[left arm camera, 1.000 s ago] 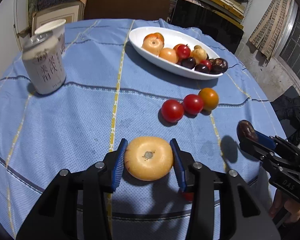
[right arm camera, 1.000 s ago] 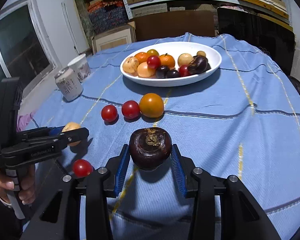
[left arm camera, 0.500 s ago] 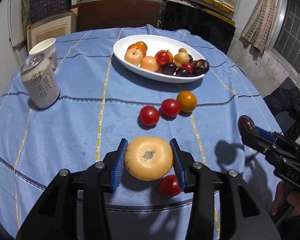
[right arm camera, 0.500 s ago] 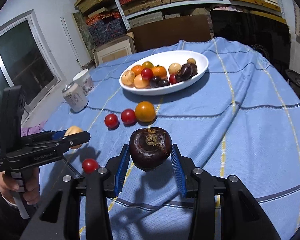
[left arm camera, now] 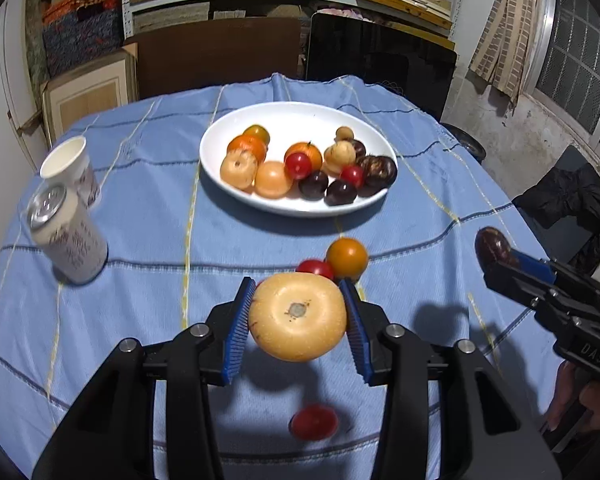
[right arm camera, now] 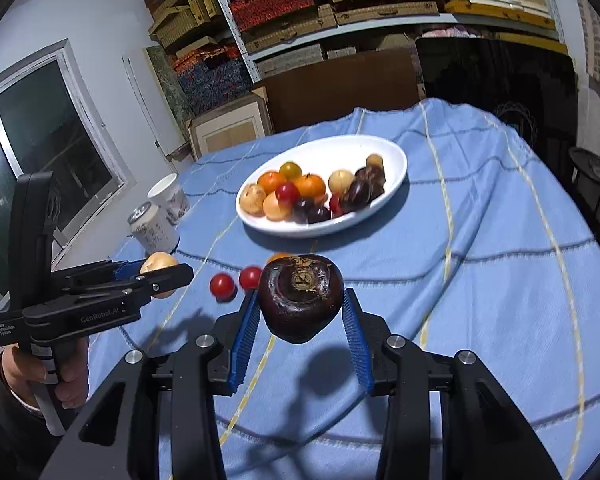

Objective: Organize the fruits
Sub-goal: 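Carry the pale fruit and plum onto the white plate and open both tools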

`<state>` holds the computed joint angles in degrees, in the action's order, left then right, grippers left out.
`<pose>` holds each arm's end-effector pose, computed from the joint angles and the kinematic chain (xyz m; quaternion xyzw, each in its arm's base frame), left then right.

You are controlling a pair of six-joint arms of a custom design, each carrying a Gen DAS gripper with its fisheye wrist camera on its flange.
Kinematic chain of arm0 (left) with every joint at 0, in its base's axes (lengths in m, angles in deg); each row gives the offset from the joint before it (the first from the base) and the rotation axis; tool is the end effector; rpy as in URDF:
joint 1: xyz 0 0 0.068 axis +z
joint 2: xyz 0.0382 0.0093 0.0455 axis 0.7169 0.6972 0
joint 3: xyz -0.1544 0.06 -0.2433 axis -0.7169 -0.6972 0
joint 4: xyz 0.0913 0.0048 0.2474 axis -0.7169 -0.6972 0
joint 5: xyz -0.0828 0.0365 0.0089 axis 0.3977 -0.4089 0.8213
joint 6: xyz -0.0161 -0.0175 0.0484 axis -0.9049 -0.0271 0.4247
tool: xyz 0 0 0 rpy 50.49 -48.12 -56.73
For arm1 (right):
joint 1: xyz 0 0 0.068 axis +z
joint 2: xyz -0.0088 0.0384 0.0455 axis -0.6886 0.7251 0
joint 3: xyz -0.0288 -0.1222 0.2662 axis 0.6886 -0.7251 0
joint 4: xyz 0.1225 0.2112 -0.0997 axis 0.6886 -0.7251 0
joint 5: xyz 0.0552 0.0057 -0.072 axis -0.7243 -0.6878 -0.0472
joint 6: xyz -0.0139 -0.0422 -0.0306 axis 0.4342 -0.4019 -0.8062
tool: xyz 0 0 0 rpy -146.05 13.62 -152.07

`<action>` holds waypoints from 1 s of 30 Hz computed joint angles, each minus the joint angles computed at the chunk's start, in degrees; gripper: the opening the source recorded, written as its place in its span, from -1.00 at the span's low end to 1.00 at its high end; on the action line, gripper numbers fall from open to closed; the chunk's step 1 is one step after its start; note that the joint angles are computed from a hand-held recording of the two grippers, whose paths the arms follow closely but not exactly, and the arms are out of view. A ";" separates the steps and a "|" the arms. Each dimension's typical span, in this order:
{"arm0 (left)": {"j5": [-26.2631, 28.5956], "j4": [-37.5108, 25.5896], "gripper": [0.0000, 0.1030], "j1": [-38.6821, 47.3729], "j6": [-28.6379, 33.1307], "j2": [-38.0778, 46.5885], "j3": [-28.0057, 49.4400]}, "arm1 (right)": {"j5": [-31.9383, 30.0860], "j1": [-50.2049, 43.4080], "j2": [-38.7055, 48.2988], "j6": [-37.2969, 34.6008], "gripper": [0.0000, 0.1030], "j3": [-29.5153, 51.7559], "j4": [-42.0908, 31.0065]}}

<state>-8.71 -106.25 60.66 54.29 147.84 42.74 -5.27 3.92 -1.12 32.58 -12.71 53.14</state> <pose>0.2788 0.0537 0.1822 0.2969 0.8914 -0.1446 0.3104 0.1435 0.1292 0.1580 0.1317 0.8888 0.1153 0.4236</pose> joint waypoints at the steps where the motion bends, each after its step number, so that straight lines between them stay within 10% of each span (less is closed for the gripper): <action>1: -0.22 0.18 -0.18 -0.54 -0.72 -0.09 0.35 | -0.39 -0.94 -0.57 -1.15 -0.17 0.36 -0.30; 30: -13.75 7.83 -0.18 -18.70 -21.68 16.98 22.37 | -15.49 -27.19 20.17 -27.01 -0.17 18.95 7.01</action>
